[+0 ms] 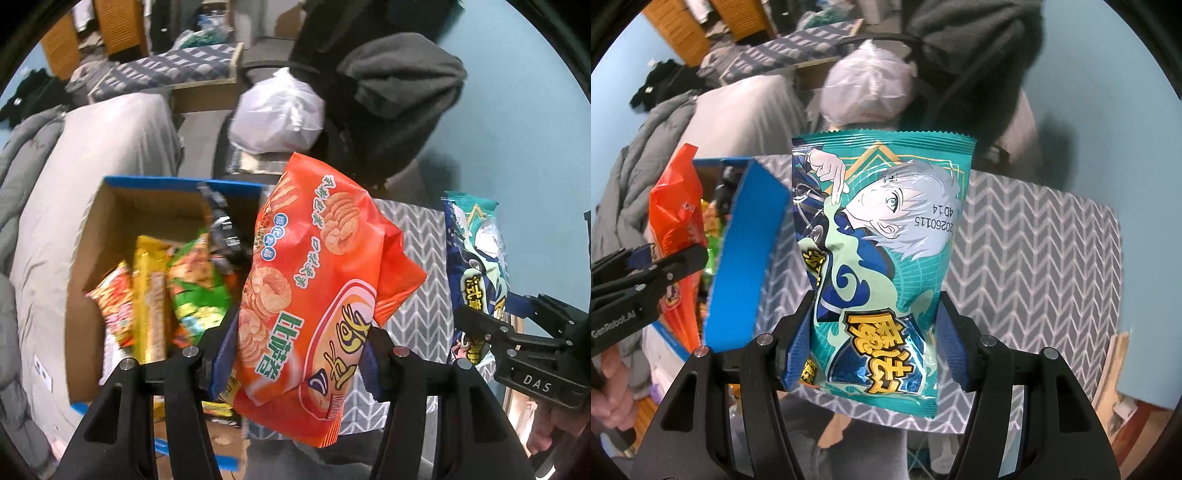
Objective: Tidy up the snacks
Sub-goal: 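Carry the orange biscuit bag and teal anime bag over the box with both grippers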
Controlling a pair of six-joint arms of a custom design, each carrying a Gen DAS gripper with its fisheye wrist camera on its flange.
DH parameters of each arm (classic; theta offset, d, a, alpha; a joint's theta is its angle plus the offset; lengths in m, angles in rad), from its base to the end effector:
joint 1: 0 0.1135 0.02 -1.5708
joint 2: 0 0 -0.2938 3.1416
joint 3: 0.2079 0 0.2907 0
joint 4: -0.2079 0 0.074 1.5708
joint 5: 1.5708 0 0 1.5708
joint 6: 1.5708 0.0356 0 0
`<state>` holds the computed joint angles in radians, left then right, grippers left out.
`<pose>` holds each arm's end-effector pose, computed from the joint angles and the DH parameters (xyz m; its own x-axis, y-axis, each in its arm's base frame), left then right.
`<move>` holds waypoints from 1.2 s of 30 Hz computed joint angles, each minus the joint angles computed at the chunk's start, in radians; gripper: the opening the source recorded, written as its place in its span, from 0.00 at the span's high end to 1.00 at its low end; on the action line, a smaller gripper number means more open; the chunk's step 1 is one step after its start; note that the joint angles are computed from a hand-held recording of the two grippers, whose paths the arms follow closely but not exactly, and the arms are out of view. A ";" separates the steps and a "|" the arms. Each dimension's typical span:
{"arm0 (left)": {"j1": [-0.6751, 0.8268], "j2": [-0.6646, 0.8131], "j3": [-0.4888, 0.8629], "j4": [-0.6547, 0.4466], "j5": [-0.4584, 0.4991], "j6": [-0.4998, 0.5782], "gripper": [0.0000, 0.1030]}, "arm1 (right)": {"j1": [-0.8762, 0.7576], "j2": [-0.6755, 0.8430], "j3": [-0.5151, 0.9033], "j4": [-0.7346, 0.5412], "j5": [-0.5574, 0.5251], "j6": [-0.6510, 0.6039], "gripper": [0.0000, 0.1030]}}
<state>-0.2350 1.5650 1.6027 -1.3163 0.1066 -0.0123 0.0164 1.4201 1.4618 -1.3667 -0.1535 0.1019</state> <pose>0.3218 -0.0809 0.3732 -0.9344 0.2112 -0.2868 0.2499 0.9625 -0.1054 0.2840 0.0101 0.3699 -0.9702 0.0846 -0.2270 0.0455 0.9840 0.1723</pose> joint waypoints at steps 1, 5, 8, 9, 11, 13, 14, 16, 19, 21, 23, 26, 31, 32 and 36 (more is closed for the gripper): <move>0.021 -0.002 -0.001 -0.002 0.002 0.009 0.44 | 0.017 0.008 0.008 0.003 -0.001 0.006 0.41; 0.122 -0.021 -0.002 -0.014 0.006 0.054 0.44 | 0.105 0.052 0.052 0.017 0.001 0.041 0.41; 0.204 -0.028 -0.007 -0.019 0.011 0.088 0.44 | 0.164 0.088 0.089 0.029 0.001 0.064 0.41; 0.219 -0.029 -0.010 -0.020 0.010 0.093 0.44 | 0.189 0.107 0.106 0.035 0.001 0.073 0.41; 0.267 -0.026 -0.013 -0.023 0.009 0.114 0.44 | 0.224 0.141 0.136 0.041 0.001 0.084 0.41; 0.307 -0.021 -0.014 -0.025 0.009 0.129 0.44 | 0.259 0.173 0.164 0.048 -0.004 0.093 0.41; 0.332 -0.018 -0.016 -0.025 0.013 0.138 0.44 | 0.281 0.189 0.183 0.047 -0.004 0.102 0.41; 0.361 -0.014 -0.017 -0.024 0.014 0.151 0.44 | 0.319 0.224 0.216 0.051 -0.002 0.108 0.41; 0.400 -0.006 -0.024 -0.015 0.005 0.163 0.44 | 0.366 0.275 0.262 0.054 -0.009 0.122 0.41; 0.422 0.002 -0.022 -0.015 0.005 0.171 0.44 | 0.395 0.310 0.290 0.058 -0.013 0.129 0.41; 0.446 0.010 -0.026 -0.012 0.005 0.178 0.44 | 0.425 0.344 0.327 0.052 -0.016 0.144 0.41; 0.471 0.023 -0.033 -0.011 0.004 0.191 0.44 | 0.463 0.390 0.371 0.045 -0.012 0.157 0.41; 0.505 0.043 -0.039 -0.002 0.007 0.214 0.44 | 0.501 0.439 0.422 0.032 -0.007 0.187 0.40; 0.508 0.049 -0.038 -0.002 0.006 0.215 0.44 | 0.504 0.443 0.428 0.030 -0.008 0.190 0.40; 0.514 0.073 -0.025 -0.016 0.003 0.215 0.43 | 0.529 0.479 0.475 0.017 0.006 0.220 0.40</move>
<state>0.2789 1.6377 1.5773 -1.3319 0.1100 0.2027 0.5456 1.8992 1.9366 -1.3498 -0.1480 0.3217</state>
